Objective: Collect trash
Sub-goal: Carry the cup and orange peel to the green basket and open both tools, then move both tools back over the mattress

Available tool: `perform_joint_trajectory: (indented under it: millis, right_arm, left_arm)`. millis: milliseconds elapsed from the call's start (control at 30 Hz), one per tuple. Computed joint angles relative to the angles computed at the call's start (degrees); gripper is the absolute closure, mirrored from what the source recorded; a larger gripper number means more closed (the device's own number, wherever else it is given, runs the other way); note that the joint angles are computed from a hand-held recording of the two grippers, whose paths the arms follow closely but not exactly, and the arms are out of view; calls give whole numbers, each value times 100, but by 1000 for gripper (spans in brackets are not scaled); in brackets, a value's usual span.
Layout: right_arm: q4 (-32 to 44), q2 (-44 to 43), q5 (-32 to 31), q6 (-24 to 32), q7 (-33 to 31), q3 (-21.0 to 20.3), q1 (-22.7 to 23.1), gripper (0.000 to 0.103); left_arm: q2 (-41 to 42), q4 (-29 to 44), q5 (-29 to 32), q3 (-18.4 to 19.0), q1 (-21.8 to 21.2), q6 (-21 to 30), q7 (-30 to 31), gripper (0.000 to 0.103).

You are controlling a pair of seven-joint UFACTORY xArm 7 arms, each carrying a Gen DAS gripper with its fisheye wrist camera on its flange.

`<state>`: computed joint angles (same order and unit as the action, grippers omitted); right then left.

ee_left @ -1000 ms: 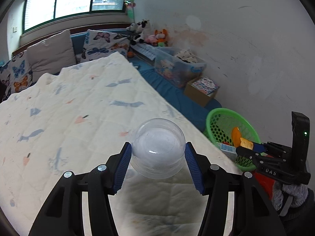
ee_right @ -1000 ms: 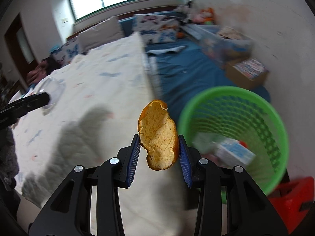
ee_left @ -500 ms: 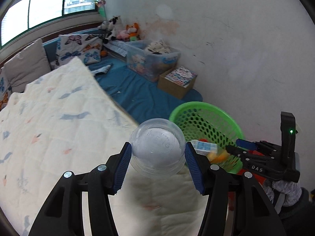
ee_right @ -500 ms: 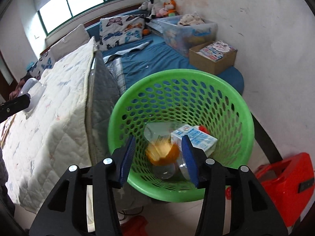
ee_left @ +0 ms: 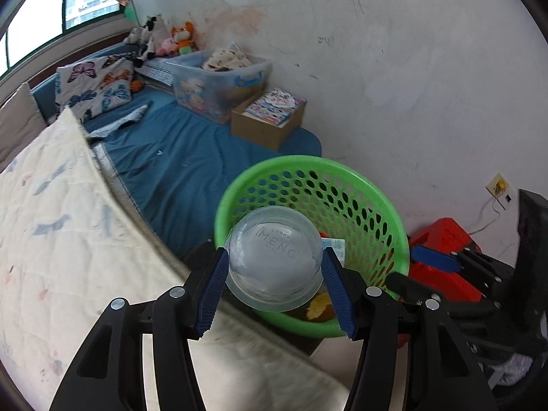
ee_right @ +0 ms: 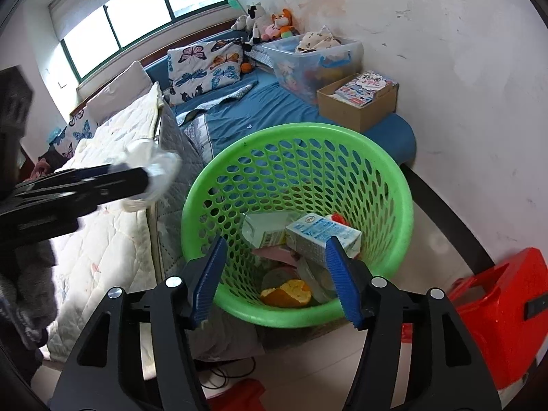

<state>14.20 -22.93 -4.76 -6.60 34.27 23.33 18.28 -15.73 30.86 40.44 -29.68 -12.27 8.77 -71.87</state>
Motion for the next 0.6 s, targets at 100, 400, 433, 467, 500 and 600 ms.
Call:
perform_joint_trajectory:
  millis: [100, 400, 433, 467, 500, 600]
  right_arm:
    - [-128, -120, 19, -4, -3, -194, 168, 40]
    - [-329, -171, 106, -102, -6, -507, 446, 38]
    - [-341, -170, 119, -107, 3, -500, 453, 38]
    - [-349, -173, 130, -106, 13, -485, 454, 38]
    - [-348, -170, 139, -103, 23, -474, 460, 38]
    - [-329, -196, 152, -32, 55, -450, 515, 38]
  left_arm:
    - [455, 339, 317, -103, 80, 92, -183, 49]
    - [1071, 732, 704, 418, -464, 168, -369, 40]
    - [1044, 700, 817, 478, -502, 156, -489, 38]
    - [1033, 684, 967, 532, -532, 120, -631, 38]
    - [1039, 682, 1037, 592, -589, 97, -700, 37]
    - [916, 559, 1061, 809, -793, 106, -768, 36]
